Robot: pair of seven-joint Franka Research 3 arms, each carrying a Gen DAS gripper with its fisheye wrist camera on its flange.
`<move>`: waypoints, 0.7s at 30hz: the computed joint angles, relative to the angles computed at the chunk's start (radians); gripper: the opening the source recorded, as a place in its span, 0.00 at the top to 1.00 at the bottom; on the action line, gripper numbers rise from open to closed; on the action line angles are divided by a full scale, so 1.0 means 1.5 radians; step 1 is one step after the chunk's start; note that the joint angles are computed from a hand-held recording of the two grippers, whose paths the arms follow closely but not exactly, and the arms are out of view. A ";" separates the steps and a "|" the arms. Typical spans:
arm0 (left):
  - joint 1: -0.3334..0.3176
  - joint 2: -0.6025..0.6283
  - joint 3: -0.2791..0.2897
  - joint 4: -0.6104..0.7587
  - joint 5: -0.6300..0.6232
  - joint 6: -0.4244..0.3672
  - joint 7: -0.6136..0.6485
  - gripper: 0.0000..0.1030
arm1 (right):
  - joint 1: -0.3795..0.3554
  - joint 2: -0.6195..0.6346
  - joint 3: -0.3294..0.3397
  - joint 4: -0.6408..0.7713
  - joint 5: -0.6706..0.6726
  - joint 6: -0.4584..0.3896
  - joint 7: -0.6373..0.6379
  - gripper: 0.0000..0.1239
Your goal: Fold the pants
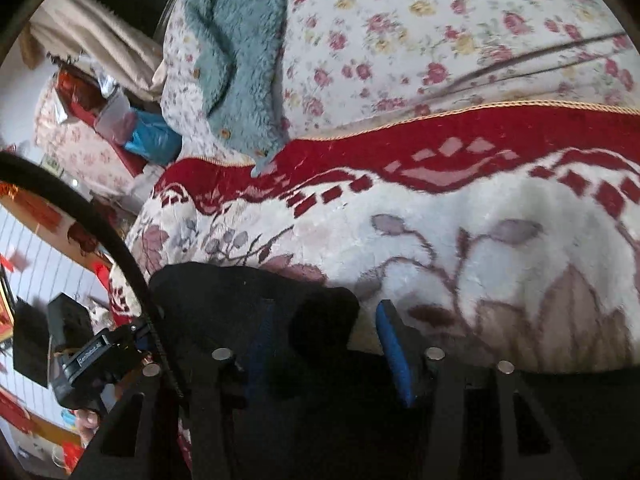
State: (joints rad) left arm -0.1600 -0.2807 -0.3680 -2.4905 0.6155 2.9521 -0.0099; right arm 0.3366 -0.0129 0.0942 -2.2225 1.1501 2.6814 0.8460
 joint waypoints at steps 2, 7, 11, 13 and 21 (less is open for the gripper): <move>-0.008 -0.018 0.004 -0.009 -0.009 -0.004 0.006 0.87 | 0.003 0.001 0.003 0.000 0.017 0.002 -0.026 0.89; 0.002 -0.116 -0.027 -0.048 -0.004 -0.018 -0.002 0.88 | 0.024 -0.055 0.007 -0.028 0.114 0.026 -0.148 0.91; -0.020 -0.107 -0.029 -0.047 -0.020 -0.080 0.031 0.88 | 0.038 -0.053 0.006 -0.029 0.117 0.038 -0.157 0.91; -0.063 -0.078 0.012 -0.055 -0.078 -0.086 0.066 0.88 | 0.040 -0.027 0.007 -0.024 0.086 0.043 -0.120 0.91; -0.071 -0.118 0.015 -0.076 -0.127 -0.106 0.092 0.79 | 0.015 -0.092 -0.011 -0.075 0.148 0.022 -0.110 0.76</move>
